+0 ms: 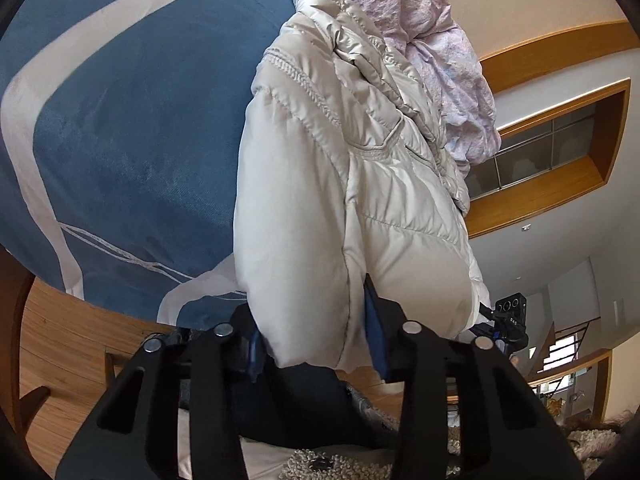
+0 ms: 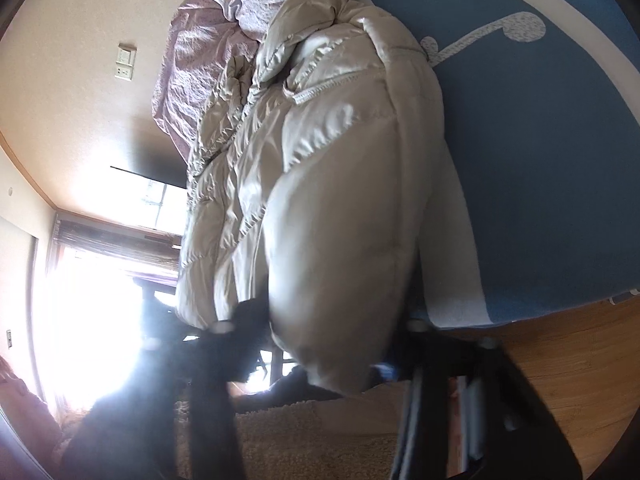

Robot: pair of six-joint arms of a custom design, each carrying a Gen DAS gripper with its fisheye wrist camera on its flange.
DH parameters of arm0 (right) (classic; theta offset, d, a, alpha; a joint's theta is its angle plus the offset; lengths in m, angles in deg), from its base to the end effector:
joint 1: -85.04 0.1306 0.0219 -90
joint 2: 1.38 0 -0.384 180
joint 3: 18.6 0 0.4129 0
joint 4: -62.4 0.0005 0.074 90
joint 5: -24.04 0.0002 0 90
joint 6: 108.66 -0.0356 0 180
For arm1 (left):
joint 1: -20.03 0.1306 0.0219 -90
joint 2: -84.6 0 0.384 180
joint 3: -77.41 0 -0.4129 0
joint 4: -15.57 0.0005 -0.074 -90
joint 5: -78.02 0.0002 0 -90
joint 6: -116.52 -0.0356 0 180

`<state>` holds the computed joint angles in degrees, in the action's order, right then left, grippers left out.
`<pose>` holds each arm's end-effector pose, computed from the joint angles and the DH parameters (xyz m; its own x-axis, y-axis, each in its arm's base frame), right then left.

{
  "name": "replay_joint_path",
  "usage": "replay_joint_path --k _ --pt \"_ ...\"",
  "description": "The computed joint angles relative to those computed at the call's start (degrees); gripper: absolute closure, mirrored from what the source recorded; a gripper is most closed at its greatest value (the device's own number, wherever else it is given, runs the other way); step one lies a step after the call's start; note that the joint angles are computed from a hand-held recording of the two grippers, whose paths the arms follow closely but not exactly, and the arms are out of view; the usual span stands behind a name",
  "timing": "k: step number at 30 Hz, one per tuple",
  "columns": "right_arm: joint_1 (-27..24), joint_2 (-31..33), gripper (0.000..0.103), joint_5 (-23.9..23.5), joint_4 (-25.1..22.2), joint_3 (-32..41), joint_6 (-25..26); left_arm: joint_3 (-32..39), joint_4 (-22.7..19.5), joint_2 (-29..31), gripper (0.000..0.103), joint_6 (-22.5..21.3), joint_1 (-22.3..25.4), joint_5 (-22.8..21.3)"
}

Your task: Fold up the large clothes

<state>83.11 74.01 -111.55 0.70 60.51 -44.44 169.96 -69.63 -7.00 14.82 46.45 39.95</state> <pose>0.3900 0.0118 0.4450 -0.9174 0.3354 -0.2140 0.0489 0.6288 0.7760 0.4047 0.1692 0.4495 -0.8997 -0.3074 -0.3100 0.0181 0.6832 -0.7300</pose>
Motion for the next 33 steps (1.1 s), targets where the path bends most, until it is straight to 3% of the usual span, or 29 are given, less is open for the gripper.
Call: replay_joint_path --k 3,8,14,18,25,29,33 --pt "0.6 -0.6 0.079 1.4 0.9 0.7 0.1 2.6 0.0 -0.9 0.08 -0.4 -0.8 -2.3" --pt "2.2 -1.0 0.084 4.9 3.6 3.5 0.2 9.0 4.2 -0.2 0.083 2.4 -2.1 -2.3" --pt "5.5 -1.9 0.085 15.2 11.0 6.2 -1.8 13.9 11.7 1.1 0.084 8.0 -4.0 -3.9" --pt "7.1 -1.4 0.085 22.8 15.7 8.4 -2.8 15.9 18.1 2.5 0.084 14.8 -4.9 -4.1" --pt "10.7 5.0 0.085 37.6 20.5 18.0 -1.6 22.5 27.1 7.6 0.084 25.1 -7.6 -7.3" --pt "12.4 10.7 0.085 44.8 21.6 24.6 -0.3 28.1 29.6 11.3 0.084 28.0 -9.0 -9.5" --pt "13.2 16.8 0.085 49.0 20.7 32.0 -0.1 34.7 30.2 15.9 0.084 29.6 -10.5 -12.3"
